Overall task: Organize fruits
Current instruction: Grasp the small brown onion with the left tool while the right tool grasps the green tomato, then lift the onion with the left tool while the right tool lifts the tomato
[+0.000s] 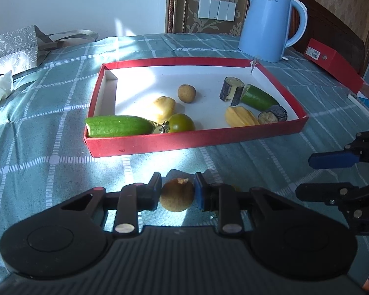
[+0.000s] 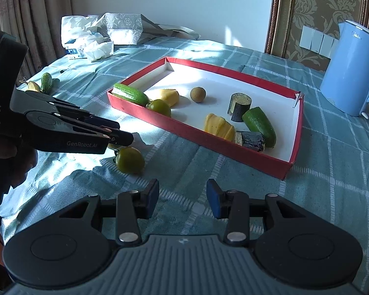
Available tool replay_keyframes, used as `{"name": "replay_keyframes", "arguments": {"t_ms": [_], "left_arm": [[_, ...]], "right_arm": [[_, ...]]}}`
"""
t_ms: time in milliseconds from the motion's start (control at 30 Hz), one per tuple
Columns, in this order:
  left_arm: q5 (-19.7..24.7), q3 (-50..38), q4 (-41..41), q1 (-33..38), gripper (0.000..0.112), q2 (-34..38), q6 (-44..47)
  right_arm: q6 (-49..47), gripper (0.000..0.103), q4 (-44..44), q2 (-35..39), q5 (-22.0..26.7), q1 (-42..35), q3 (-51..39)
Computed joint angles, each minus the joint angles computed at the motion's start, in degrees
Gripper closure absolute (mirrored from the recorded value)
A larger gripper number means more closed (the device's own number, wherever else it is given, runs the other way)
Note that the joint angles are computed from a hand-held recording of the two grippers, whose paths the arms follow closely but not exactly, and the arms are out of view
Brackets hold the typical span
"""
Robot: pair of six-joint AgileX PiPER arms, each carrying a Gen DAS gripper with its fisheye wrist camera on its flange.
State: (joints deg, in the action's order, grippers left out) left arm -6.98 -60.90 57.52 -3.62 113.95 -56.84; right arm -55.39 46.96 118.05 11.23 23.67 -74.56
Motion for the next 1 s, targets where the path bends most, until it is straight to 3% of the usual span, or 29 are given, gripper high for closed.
{"name": "replay_keyframes", "arguments": {"t_ms": [133, 267, 433, 667, 800, 1000], "left_arm": [[-0.5, 3.9, -13.9, 1.4, 0.087, -3.2, 12.0], [-0.3, 7.5, -27.5, 2.7, 0.087, -5.9, 24.2], [-0.6, 11.4, -42.1, 3.6, 0.087, -9.0, 38.0], [-1.1, 14.8, -54.9, 4.2, 0.087, -12.2, 49.4], [-0.9, 15.5, -57.9, 4.3, 0.087, -12.9, 52.2], [0.0, 14.6, -59.7, 4.1, 0.087, -12.7, 53.4]], "right_arm": [[-6.6, 0.062, 5.0, 0.7, 2.5, 0.0, -1.4], [-9.0, 0.062, 4.5, 2.9, 4.4, 1.4, -4.9], [-4.6, 0.062, -1.5, 7.5, 7.1, 3.3, -12.1], [0.7, 0.062, -8.2, 12.6, 10.2, 4.6, -19.4], [1.9, 0.062, -9.4, 14.4, 11.7, 4.7, -21.3], [-3.4, 0.068, -3.2, 13.8, 9.9, 4.2, -18.9]]}}
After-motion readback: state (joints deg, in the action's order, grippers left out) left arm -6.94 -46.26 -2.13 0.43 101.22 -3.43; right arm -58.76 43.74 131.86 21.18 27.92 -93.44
